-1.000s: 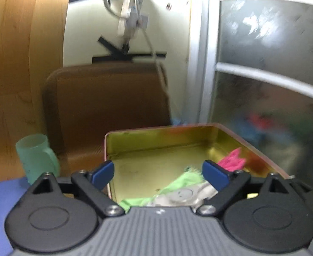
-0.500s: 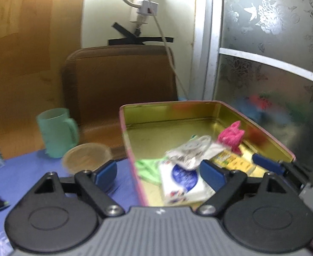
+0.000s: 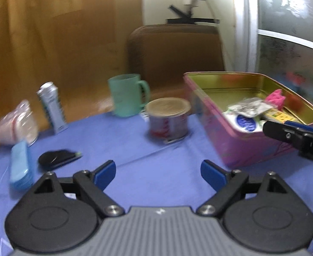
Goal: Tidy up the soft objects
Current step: 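Move the left gripper back to the light blue glasses case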
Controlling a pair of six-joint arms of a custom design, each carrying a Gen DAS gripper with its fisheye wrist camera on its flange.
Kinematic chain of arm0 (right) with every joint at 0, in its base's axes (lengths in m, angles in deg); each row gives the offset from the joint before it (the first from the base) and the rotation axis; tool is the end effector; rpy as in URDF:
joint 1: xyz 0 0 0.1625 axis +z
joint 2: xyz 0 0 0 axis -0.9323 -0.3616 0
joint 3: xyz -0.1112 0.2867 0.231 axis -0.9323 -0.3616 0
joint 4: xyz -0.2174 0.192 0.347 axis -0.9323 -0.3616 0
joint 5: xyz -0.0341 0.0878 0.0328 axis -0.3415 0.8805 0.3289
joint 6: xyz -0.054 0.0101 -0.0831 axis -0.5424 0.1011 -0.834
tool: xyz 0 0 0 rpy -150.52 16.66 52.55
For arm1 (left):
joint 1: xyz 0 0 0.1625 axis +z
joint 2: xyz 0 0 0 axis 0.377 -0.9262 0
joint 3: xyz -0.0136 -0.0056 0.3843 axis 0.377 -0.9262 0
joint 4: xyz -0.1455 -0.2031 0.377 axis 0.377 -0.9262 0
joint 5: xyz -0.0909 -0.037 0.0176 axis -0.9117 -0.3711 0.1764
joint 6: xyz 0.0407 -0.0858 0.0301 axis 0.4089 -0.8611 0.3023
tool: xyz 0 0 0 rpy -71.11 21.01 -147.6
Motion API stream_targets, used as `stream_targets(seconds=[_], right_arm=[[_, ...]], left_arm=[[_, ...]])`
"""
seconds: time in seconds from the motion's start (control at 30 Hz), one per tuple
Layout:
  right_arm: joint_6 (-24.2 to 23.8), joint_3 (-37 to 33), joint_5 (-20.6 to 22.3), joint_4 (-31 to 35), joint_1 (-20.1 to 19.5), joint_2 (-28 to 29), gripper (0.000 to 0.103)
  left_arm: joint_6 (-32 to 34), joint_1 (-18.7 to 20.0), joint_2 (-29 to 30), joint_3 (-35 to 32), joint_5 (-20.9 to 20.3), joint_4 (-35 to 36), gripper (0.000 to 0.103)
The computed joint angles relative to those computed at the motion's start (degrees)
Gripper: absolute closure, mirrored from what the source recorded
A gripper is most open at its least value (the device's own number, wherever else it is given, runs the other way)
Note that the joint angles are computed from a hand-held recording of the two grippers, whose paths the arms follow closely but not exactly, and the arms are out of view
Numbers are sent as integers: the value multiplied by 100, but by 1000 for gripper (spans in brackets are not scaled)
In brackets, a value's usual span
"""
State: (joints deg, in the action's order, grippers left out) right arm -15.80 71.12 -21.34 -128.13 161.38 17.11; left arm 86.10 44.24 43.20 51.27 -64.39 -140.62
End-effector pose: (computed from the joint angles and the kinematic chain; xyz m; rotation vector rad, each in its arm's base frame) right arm 0.1830 -0.8454 0.0808 0.9668 -2.3775 1.4308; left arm -0.1149 -0.7668 0.2354 0.5324 2.1065 -1.0972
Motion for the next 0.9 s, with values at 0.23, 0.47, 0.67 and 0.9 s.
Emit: stream_targets(seconds=[0.23, 0.47, 0.67, 0.9], right_arm=[[142, 76, -67, 492, 163, 11, 38], [55, 24, -192, 972, 308, 121, 38], [-102, -116, -324, 1349, 424, 270, 38], [-406, -370, -387, 1720, 579, 503, 38]], left_arm=[[38, 166, -336, 386, 129, -319, 11], [-17, 356, -554, 604, 237, -486, 10], [-90, 536, -689, 663, 333, -581, 9], [-133, 722, -781, 657, 421, -742, 8]])
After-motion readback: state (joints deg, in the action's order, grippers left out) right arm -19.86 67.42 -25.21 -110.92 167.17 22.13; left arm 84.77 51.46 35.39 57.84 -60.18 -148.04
